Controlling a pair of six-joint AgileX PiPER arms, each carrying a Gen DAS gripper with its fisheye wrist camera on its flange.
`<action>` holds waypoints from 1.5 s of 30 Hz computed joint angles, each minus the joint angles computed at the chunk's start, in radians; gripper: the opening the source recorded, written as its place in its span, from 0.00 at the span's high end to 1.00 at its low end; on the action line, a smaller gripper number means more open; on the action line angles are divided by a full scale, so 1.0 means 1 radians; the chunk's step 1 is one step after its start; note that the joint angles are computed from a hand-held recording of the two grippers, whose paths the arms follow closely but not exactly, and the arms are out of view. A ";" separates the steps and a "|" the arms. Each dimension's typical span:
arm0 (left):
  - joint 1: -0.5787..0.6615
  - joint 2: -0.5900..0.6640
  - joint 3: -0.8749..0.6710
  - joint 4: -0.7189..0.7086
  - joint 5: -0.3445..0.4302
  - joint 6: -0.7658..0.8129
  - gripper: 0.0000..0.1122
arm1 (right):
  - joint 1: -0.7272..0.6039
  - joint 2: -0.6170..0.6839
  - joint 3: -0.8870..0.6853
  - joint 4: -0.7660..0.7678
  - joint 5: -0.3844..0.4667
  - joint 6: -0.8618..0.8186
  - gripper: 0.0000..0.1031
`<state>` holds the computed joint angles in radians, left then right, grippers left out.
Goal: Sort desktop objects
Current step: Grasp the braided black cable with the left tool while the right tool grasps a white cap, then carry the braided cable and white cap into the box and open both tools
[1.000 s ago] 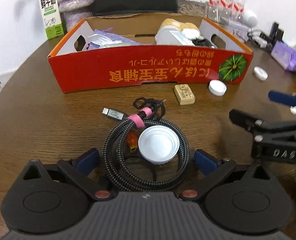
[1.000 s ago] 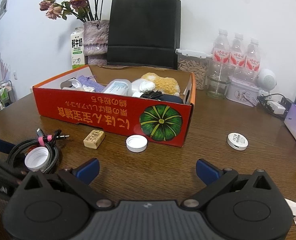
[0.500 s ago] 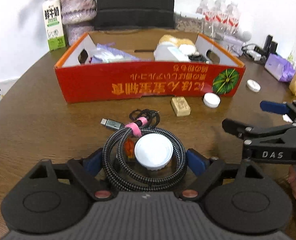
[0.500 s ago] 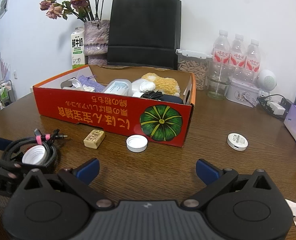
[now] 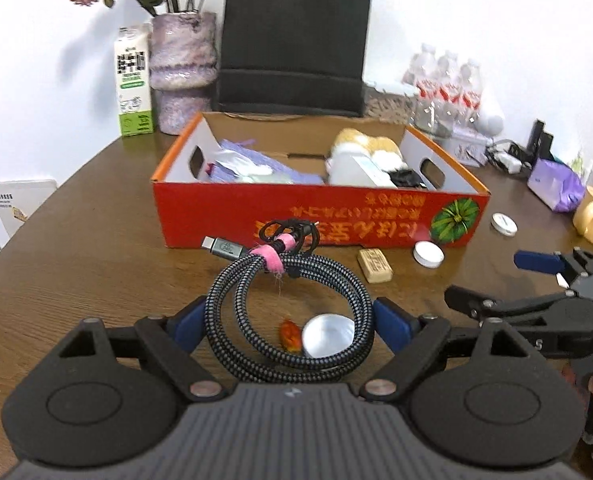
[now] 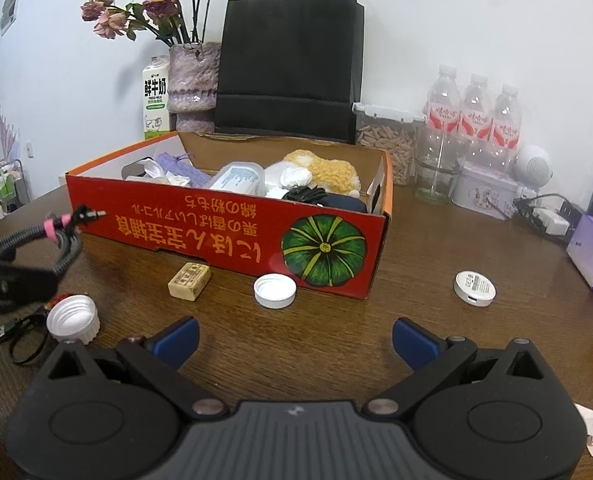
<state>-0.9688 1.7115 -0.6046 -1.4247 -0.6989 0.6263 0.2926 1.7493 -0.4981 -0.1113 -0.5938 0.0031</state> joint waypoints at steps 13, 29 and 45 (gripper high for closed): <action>0.105 0.009 0.054 0.217 -0.032 -0.205 0.22 | 0.081 0.048 -0.146 0.183 0.114 -0.016 0.26; 0.170 0.041 0.099 0.386 -0.032 -0.367 0.22 | 0.128 0.117 -0.253 0.312 0.204 -0.147 0.74; 0.098 -0.050 0.143 0.303 -0.127 -0.303 0.22 | 0.148 -0.019 -0.124 0.148 0.095 -0.009 0.73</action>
<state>-0.8704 1.6617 -0.4620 -1.1214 -0.8256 0.3232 0.4408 1.7299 -0.6217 0.0371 -0.4989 -0.0061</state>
